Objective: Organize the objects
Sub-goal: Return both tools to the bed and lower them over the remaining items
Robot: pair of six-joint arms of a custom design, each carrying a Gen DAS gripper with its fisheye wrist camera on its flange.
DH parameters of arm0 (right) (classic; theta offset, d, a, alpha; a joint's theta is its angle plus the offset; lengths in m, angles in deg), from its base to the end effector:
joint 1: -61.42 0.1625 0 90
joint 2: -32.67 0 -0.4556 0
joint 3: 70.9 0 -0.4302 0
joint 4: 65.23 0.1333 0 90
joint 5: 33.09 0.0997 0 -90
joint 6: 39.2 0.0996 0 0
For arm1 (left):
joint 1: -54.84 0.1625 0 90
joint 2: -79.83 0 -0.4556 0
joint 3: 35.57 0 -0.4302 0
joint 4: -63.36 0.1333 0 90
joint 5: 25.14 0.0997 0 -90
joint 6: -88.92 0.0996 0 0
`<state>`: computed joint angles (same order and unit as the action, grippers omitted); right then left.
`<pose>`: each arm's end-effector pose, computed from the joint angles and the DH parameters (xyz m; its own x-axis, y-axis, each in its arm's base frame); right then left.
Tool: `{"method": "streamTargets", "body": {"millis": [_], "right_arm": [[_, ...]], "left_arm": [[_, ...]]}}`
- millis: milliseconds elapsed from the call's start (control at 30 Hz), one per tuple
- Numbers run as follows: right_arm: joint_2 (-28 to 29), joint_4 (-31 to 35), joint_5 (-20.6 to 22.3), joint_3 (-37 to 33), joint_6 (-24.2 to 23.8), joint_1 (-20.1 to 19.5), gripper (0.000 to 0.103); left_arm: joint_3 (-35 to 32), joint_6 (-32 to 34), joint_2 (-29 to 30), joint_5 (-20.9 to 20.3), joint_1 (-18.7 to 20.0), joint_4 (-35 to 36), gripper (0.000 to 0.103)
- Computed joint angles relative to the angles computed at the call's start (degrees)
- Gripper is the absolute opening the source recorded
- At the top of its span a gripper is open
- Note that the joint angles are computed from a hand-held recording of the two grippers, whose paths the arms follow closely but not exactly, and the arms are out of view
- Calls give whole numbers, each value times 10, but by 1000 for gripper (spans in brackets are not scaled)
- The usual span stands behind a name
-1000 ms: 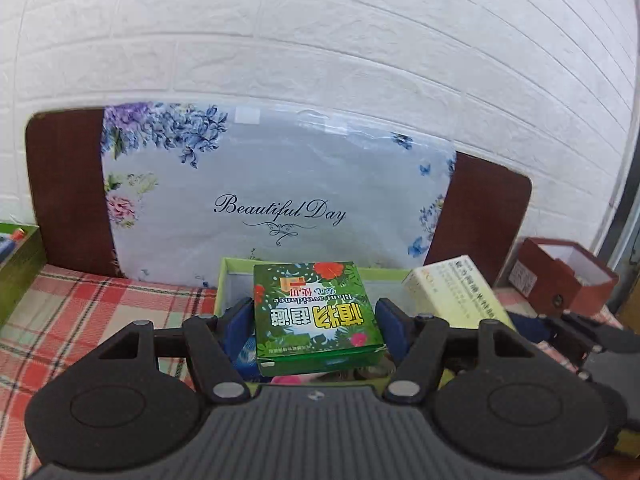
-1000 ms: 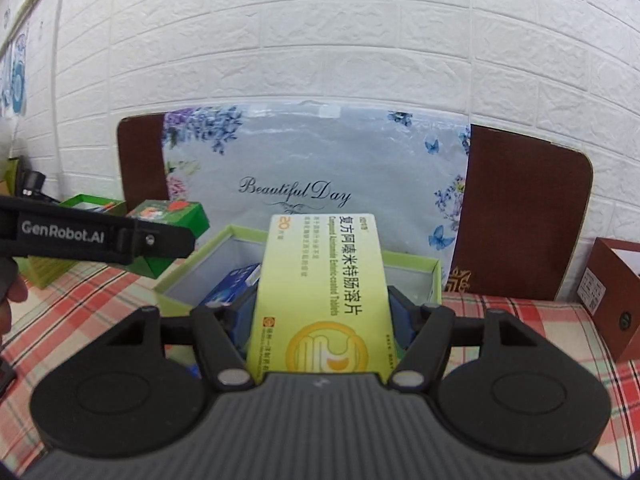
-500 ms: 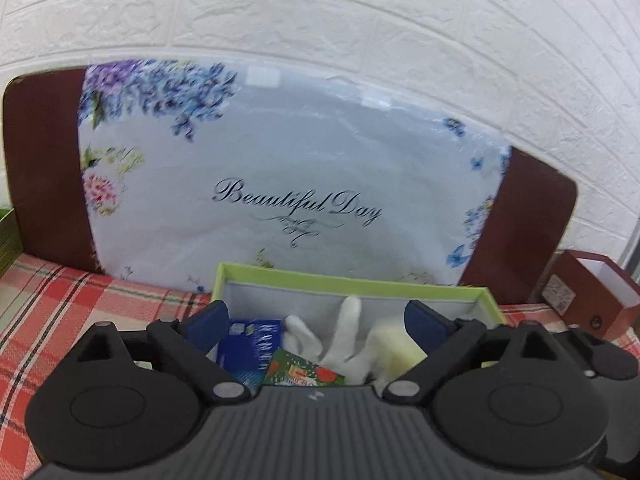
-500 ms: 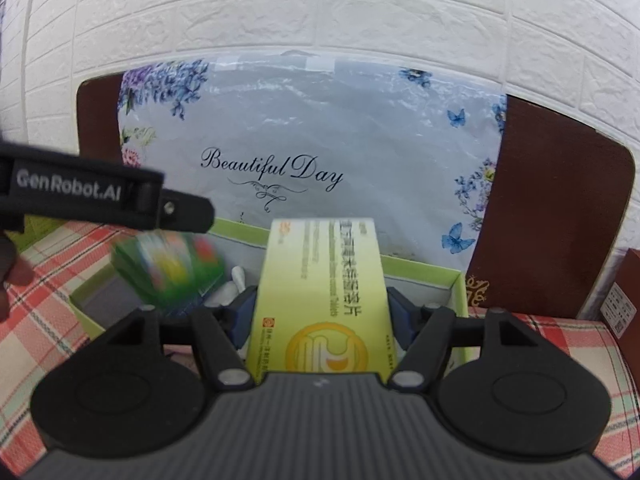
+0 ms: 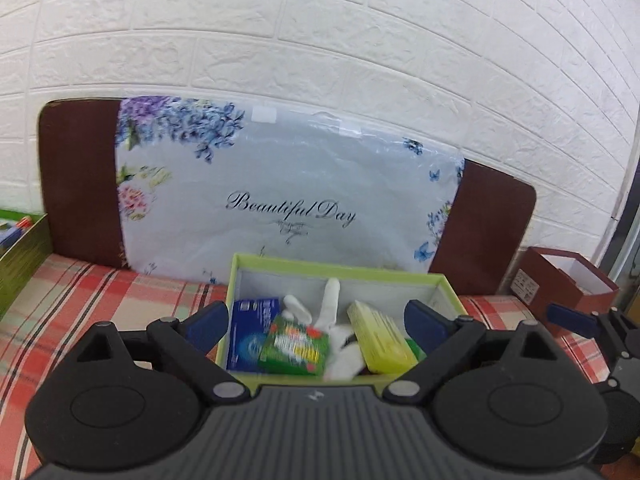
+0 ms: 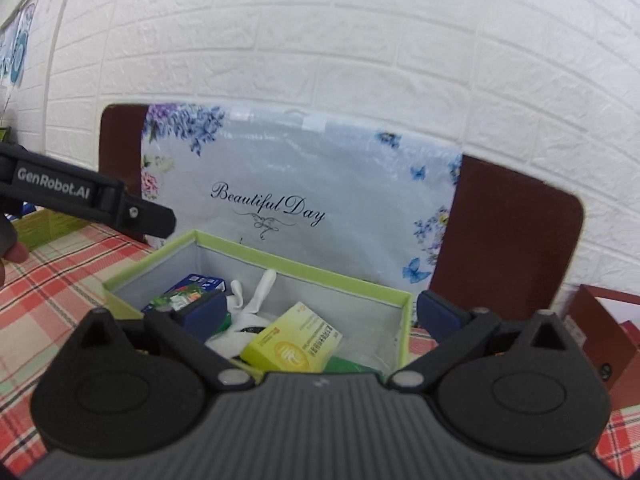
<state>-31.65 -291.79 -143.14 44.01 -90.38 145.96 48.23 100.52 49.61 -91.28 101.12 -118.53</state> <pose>0.0444 -0.5777 0.3336 -0.5710 0.2149 0.7923 -0.6990 0.3787 -0.6066 -0.4162 -0.6864 0.0360 -0.7082 0.5557 -0.4356 0.6990 0.4649 -0.5434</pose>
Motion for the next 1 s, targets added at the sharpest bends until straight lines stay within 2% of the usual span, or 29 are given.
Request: {"method": "streamTargets", "body": {"millis": [67, 200, 367, 433, 533, 633, 700, 733, 833, 900, 933, 967, 1000], "right_arm": [[-19, -30, 5, 43, 4, 1, 103], [-48, -87, 21, 144, 52, -10, 103], [-48, -118, 7, 236, 151, -26, 103], [-33, -130, -4, 252, 162, -27, 99], [4, -146, -48, 248, 125, -11, 88], [24, -137, -54, 232, 108, -2, 76], [29, -107, -56, 210, 106, 0, 60], [29, -86, -56, 200, 112, 0, 57], [37, -66, -46, 172, 123, 0, 56], [45, -56, -57, 154, 123, 2, 55], [46, -51, -55, 151, 127, 0, 51], [43, -46, -52, 151, 130, -3, 35], [41, -48, -49, 155, 130, -5, 27]], "left_arm": [[49, -16, -25, 11, -6, -18, 97], [151, -25, -64, -5, -9, -66, 97], [216, -63, -76, -21, -4, -48, 97], [227, -84, -79, -24, -1, -26, 94], [247, -107, -87, -23, 3, -34, 94], [255, -118, -98, -13, 7, -42, 94], [256, -121, -103, 0, 8, -49, 94], [255, -123, -105, 4, 9, -50, 94], [251, -126, -106, 7, 11, -45, 93], [245, -118, -103, -5, 13, -38, 93], [240, -113, -101, -11, 13, -33, 93], [235, -108, -96, -17, 13, -31, 93], [228, -101, -89, -24, 13, -30, 93]]}}
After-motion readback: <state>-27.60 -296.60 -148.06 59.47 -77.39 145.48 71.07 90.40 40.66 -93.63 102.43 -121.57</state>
